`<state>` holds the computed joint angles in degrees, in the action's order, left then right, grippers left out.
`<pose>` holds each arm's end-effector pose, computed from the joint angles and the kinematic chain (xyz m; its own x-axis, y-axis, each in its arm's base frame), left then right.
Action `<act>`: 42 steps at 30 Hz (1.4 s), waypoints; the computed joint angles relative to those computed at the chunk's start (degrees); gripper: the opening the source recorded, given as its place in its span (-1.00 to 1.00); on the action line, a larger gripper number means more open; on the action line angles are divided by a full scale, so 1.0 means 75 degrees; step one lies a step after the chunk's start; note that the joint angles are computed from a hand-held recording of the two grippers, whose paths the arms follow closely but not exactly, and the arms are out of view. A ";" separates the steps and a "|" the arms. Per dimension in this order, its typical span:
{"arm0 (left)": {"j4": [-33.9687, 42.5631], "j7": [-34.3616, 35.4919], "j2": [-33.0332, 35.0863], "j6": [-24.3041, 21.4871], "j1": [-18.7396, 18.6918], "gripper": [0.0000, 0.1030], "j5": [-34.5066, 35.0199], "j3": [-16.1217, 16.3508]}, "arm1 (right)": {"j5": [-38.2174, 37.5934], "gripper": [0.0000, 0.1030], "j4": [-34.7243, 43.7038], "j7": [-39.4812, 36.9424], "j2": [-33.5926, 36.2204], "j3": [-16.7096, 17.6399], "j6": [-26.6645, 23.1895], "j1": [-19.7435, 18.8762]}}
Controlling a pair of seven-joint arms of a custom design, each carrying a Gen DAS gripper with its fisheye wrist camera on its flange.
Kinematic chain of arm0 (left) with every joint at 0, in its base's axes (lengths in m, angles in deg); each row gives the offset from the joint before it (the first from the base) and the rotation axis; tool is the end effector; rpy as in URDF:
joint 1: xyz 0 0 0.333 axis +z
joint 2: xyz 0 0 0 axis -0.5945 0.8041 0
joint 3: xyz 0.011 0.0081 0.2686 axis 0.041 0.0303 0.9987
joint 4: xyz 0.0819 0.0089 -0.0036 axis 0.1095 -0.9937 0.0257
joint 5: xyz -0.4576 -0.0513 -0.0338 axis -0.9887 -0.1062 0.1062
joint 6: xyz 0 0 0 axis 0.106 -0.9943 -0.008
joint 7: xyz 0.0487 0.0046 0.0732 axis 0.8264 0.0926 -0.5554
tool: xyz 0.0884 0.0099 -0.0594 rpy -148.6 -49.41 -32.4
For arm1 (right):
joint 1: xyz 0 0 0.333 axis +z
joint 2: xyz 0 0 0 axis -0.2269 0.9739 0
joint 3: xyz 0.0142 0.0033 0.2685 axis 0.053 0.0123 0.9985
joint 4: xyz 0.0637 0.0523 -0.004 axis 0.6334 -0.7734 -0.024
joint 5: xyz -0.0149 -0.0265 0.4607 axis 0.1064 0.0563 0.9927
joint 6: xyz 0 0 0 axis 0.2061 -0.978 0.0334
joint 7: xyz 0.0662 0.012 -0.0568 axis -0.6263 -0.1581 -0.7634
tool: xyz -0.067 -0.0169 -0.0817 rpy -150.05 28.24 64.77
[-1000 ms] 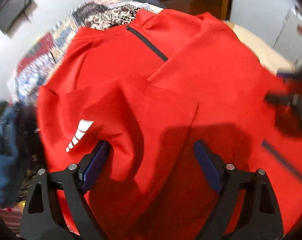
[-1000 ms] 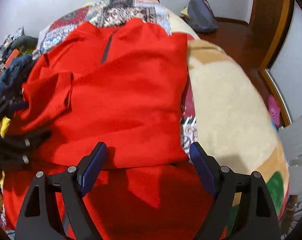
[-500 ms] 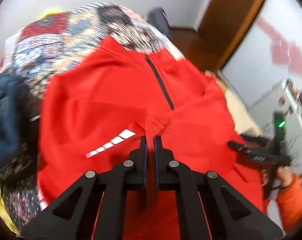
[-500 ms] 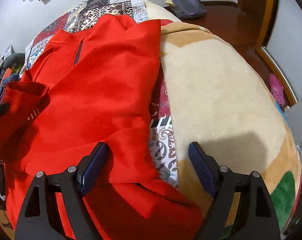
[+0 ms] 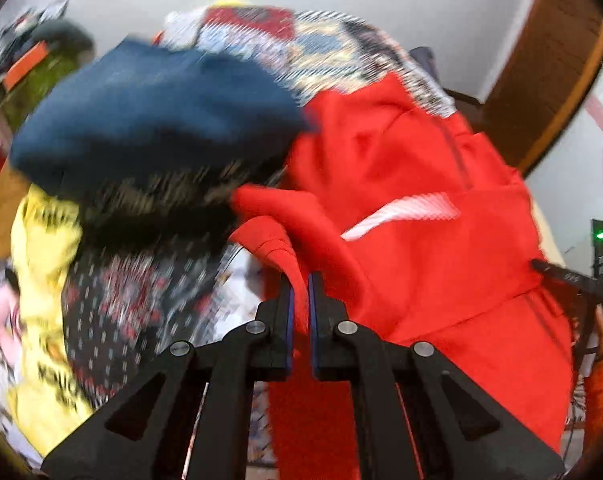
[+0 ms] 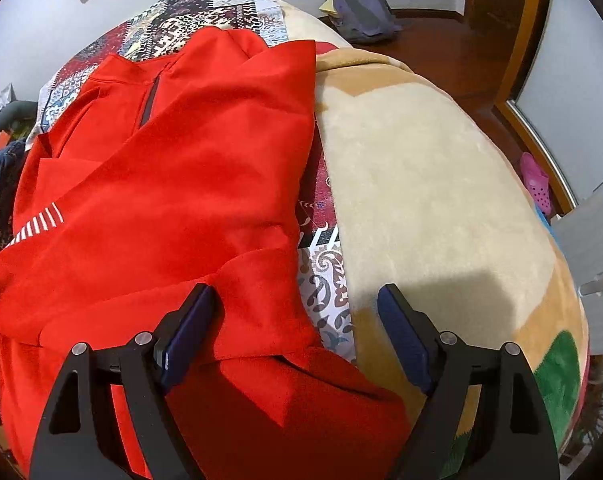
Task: Fold large clothes
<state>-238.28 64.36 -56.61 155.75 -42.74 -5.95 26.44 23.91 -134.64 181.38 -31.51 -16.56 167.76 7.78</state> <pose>0.4166 -0.0769 0.5265 -0.0957 -0.9902 0.1016 -0.8695 0.0335 -0.4928 0.4519 0.2657 0.4637 -0.1873 -0.9650 -0.1835 -0.8934 0.2450 -0.3766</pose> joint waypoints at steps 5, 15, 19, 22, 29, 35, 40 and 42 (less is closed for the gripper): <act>-0.0673 -0.0038 -0.0387 -0.0257 0.0217 -0.67 0.0315 -0.0147 | -0.0123 0.58 0.0058 0.0177 -0.0038 0.0090 -0.0198 -0.0014; -0.0875 0.0063 -0.0979 -0.0598 0.0055 0.23 0.1373 -0.0470 | -0.0217 0.59 0.0027 0.0237 -0.0423 0.0079 -0.0547 0.0008; -0.0402 0.0162 -0.0834 -0.0169 -0.0012 0.44 0.1163 -0.0280 | -0.0355 0.59 0.0145 0.0184 -0.0560 0.0110 -0.0461 -0.0068; 0.0132 0.0247 -0.0334 0.0304 -0.0053 0.57 0.1000 -0.0238 | -0.0562 0.59 0.0390 0.0101 -0.0473 0.0163 -0.0295 -0.0156; 0.2242 0.0245 0.2111 0.1210 -0.0179 0.67 0.0606 -0.0320 | -0.1136 0.59 0.1622 -0.0472 0.0597 0.0178 0.0164 -0.0381; 0.4561 0.0262 0.4805 0.1175 -0.0247 0.67 0.0315 -0.0497 | -0.1242 0.59 0.3121 -0.0787 0.2235 -0.0025 0.0667 -0.0426; 0.7112 0.0099 0.7437 0.0381 -0.0247 0.67 0.0072 -0.0673 | -0.1063 0.59 0.4519 -0.1188 0.3788 -0.0325 0.0662 -0.0331; 0.8175 -0.0104 0.8471 0.0026 -0.0279 0.67 0.0315 -0.0778 | -0.1414 0.59 0.5188 -0.0782 0.4470 -0.0449 0.0416 -0.0258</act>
<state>-176.97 63.58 6.93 155.94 -44.84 -3.58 20.61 13.30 -95.73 175.51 2.01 -19.92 170.88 5.84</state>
